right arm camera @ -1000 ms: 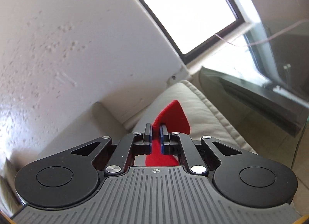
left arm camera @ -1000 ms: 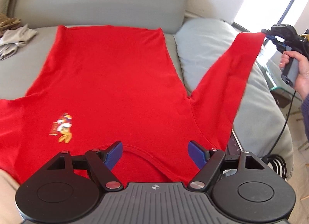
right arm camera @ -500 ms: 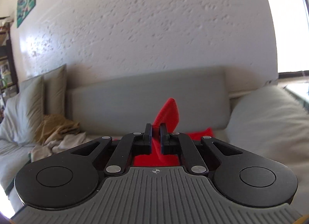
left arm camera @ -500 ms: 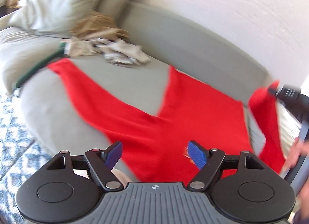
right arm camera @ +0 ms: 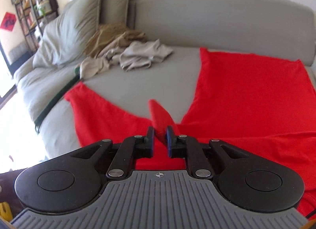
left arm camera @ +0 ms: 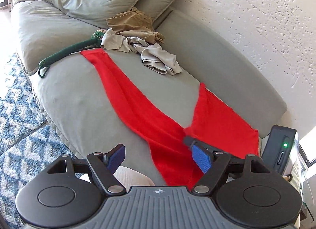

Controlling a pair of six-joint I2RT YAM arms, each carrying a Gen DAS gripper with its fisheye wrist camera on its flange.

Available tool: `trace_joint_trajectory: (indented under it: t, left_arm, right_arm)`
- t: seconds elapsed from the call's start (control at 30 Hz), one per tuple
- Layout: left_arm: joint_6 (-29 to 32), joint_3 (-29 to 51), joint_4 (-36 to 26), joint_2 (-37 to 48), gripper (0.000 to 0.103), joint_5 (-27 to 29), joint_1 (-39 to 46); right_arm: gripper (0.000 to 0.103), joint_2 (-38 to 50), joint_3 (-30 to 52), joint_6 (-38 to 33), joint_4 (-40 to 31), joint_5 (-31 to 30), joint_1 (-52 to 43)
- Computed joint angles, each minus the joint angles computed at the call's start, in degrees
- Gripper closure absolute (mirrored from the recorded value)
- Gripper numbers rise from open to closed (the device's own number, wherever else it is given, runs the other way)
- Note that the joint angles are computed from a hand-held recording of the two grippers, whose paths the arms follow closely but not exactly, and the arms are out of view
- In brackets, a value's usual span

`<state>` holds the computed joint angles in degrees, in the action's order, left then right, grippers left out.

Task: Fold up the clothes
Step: 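Carry the sleeve cuff with the right gripper across the shirt body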

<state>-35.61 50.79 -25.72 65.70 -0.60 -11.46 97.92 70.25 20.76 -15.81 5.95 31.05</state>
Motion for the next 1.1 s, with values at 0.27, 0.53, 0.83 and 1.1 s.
trace_joint_trajectory:
  t: [0.27, 0.53, 0.83, 1.1]
  left_arm:
    - [-1.5, 0.3, 1.1, 4.2, 0.028, 0.5, -2.4]
    - [-7.0, -1.1, 16.1, 16.0, 0.049, 4.9, -4.9]
    - [-16.5, 5.3, 16.6, 25.1, 0.05, 9.5, -4.4]
    - [-21.4, 3.3, 21.7, 26.3, 0.054, 10.8, -3.2]
  right_arm:
    - [0.026, -17.6, -10.7, -1.9, -6.4, -20.2, -16.2]
    - [0.062, -40.7, -28.8, 3.3, -9.7, -30.7, -49.8]
    - [0.062, -35.0, -30.9, 2.2, -10.2, -42.0, -62.5]
    - [0.062, -31.6, -34.3, 10.6, -2.0, -39.5, -66.1]
